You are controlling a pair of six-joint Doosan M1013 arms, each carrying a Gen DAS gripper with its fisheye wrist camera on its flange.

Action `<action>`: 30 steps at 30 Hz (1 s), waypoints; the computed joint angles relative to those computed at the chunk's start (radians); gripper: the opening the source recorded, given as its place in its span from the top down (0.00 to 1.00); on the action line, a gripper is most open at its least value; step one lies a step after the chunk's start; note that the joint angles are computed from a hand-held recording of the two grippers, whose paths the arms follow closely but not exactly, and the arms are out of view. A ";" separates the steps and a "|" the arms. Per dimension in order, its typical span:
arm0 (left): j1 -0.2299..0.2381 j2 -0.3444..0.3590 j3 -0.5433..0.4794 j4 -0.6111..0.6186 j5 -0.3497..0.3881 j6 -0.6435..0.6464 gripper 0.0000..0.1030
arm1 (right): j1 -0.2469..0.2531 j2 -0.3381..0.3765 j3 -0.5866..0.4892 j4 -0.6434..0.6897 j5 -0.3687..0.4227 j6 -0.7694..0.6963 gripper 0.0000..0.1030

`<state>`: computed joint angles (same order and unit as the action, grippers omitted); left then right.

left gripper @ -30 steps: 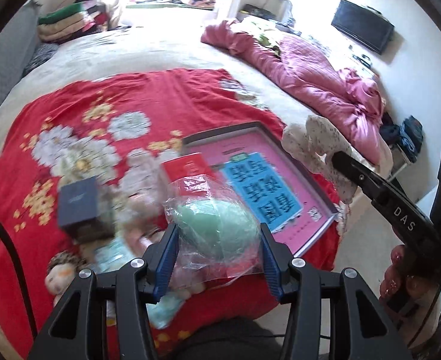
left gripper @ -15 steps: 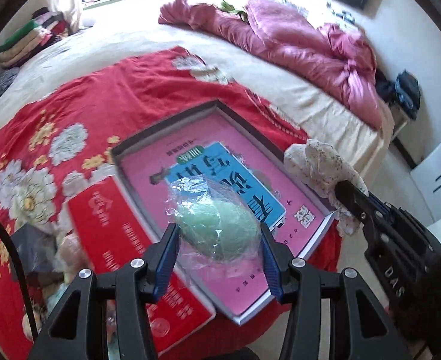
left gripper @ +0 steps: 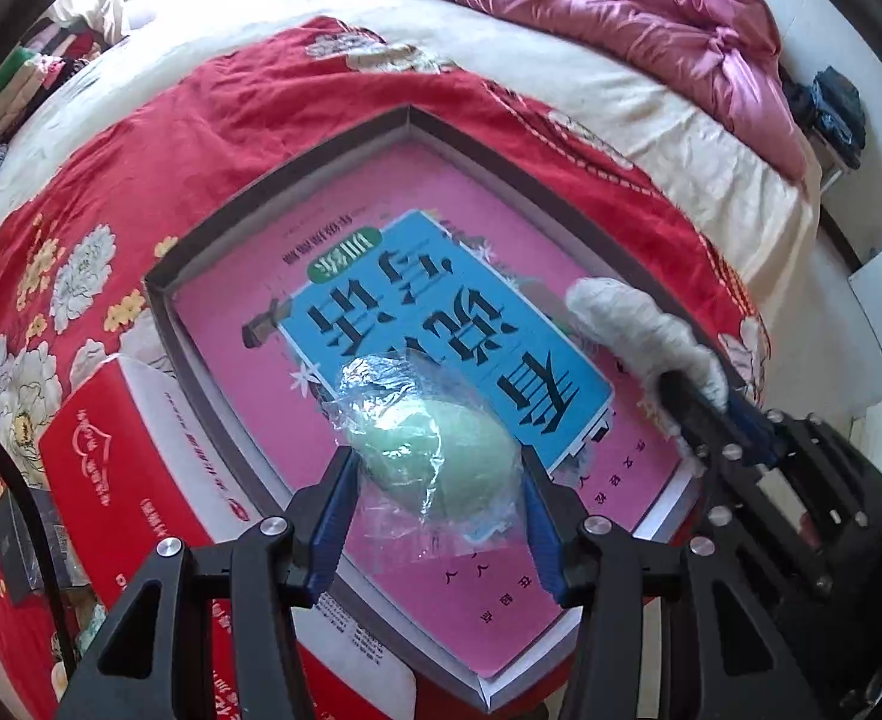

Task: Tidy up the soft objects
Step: 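Carry the scrunchie and green sponge over the pink tray with both grippers, then open the right gripper to drop the scrunchie while the left gripper releases the sponge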

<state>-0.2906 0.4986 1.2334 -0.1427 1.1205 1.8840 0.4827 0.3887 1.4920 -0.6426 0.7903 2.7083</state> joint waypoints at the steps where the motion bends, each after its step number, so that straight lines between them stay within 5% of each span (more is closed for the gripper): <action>1: -0.002 0.001 0.001 0.003 0.001 -0.001 0.49 | -0.002 0.001 0.002 0.014 -0.006 -0.008 0.89; 6: -0.007 0.011 -0.005 0.009 0.026 0.008 0.49 | -0.020 -0.011 0.027 0.112 -0.081 -0.067 0.88; 18: -0.009 0.017 -0.001 0.022 0.035 0.000 0.49 | -0.053 -0.050 0.081 0.227 -0.178 -0.023 0.57; 30: -0.019 0.011 0.017 0.037 0.039 0.018 0.48 | -0.052 -0.070 0.090 0.159 -0.140 0.084 0.49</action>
<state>-0.3091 0.5091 1.2506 -0.1060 1.1598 1.9021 0.4309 0.3187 1.5821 -0.4841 0.6502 2.7923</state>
